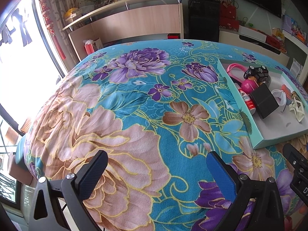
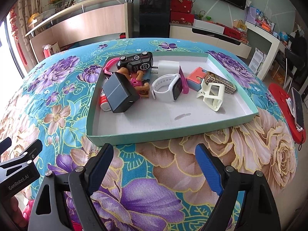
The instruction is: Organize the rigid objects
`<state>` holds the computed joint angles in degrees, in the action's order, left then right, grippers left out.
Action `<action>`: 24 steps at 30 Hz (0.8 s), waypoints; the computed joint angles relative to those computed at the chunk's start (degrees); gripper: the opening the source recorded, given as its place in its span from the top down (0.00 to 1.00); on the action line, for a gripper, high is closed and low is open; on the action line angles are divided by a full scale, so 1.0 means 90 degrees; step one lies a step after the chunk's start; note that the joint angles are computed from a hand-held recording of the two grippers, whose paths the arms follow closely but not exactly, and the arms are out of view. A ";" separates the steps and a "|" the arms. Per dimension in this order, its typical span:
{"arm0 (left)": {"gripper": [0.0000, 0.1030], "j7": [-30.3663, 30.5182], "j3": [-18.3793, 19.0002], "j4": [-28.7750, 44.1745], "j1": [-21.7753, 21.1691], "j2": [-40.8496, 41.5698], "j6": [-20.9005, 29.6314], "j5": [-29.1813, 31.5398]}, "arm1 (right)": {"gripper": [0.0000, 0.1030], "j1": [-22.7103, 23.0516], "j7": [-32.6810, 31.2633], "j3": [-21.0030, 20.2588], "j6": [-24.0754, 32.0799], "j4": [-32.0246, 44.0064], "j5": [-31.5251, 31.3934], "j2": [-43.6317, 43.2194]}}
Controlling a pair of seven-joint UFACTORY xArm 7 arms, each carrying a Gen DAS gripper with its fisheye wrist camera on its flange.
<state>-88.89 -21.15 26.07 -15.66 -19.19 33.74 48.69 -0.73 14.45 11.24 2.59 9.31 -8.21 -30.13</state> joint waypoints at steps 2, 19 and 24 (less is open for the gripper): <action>0.00 0.0009 0.0006 -0.0001 -0.0005 -0.0004 0.0004 -0.0005 | 0.15 0.0171 -0.0103 -0.0187 -0.0045 -0.0019 0.0043 0.0006; 0.00 -0.0007 -0.0030 0.0131 -0.0226 0.0063 0.0478 0.0109 | 0.15 0.0356 -0.0267 -0.0407 -0.0089 -0.0094 0.0331 -0.0075; 0.00 0.0036 -0.0011 0.0169 -0.0281 0.0119 0.0563 0.0105 | 0.15 0.0378 -0.0282 -0.0374 -0.0065 -0.0061 0.0335 -0.0019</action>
